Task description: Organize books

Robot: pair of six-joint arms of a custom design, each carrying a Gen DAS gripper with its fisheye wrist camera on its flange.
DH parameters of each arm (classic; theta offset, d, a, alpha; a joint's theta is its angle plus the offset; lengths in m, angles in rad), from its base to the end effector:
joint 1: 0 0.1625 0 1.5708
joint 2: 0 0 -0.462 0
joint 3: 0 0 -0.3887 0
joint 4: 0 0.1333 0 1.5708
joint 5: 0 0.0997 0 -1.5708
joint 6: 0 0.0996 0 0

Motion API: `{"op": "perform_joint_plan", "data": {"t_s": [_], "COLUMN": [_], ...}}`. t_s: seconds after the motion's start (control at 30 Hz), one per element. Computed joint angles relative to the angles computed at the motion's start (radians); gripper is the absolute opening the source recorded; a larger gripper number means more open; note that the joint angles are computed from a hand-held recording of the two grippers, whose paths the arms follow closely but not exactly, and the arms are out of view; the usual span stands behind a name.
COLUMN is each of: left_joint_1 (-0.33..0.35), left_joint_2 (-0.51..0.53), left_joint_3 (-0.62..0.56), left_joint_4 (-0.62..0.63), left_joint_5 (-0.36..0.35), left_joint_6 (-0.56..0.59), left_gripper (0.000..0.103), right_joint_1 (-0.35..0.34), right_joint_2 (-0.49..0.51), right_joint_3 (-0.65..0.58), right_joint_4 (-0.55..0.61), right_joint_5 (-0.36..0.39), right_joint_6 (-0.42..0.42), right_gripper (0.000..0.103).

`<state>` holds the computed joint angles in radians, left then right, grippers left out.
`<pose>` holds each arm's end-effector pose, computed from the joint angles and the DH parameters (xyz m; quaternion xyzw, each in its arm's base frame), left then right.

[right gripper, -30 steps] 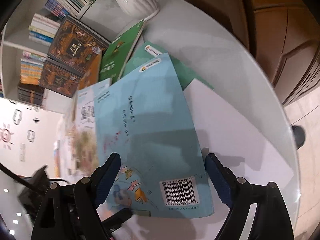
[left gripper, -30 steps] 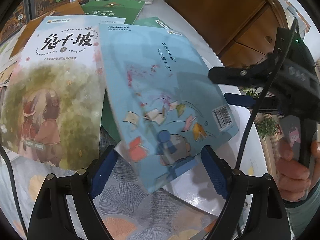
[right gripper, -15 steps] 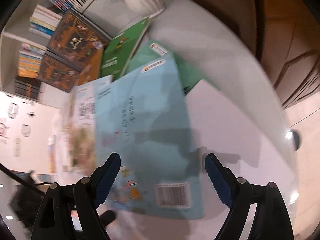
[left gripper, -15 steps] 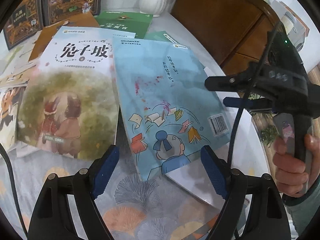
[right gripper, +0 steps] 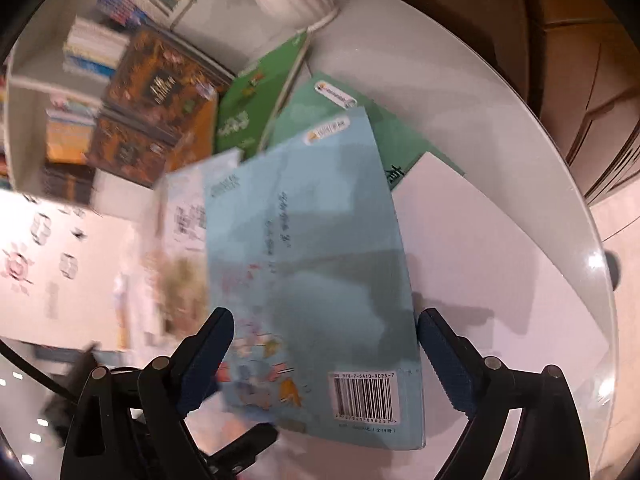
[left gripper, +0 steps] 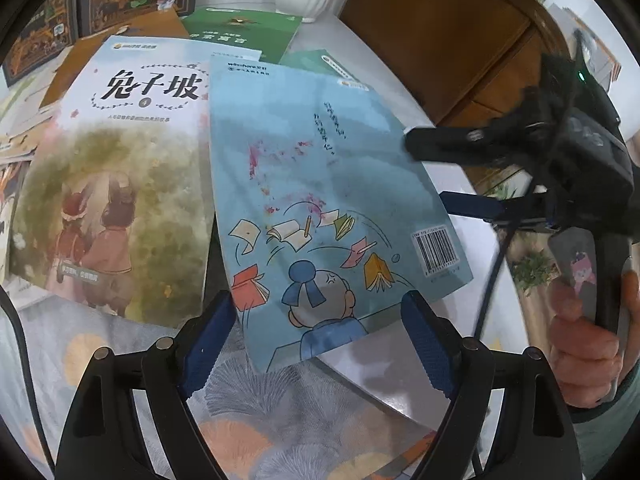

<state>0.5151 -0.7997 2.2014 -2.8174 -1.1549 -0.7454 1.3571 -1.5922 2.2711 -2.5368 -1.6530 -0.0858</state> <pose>-0.3251 -0.3835 0.0052 0.1665 0.9613 -0.1142 0.1873 0.0340 -0.4334 0.3133 -0.0691 -0.9865 0.1353 0.0615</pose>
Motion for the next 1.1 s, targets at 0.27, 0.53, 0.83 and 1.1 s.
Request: {"op": "perform_joint_plan", "data": {"t_s": [0.27, 0.53, 0.83, 1.1], "left_joint_1": [0.014, -0.078, -0.174, -0.117], "left_joint_2": [-0.019, -0.254, -0.684, -0.45], "left_joint_3": [0.026, 0.215, 0.313, 0.265], "left_joint_4": [-0.058, -0.036, 0.588, 0.226], "left_joint_5": [-0.013, 0.101, 0.321, 0.24], "left_joint_6": [-0.011, -0.189, -0.666, -0.326], "left_gripper": [0.083, 0.083, 0.083, 0.083], "right_joint_1": [0.015, 0.222, 0.375, 0.207], "right_joint_2": [-0.075, 0.043, 0.283, 0.086], "right_joint_3": [-0.053, -0.106, -0.153, -0.014], "right_joint_4": [0.142, 0.129, 0.056, -0.05], "right_joint_5": [0.303, 0.343, 0.241, -0.119], "right_joint_6": [-0.035, -0.031, 0.009, 0.018], "right_gripper": [0.097, 0.098, 0.094, 0.089]}}
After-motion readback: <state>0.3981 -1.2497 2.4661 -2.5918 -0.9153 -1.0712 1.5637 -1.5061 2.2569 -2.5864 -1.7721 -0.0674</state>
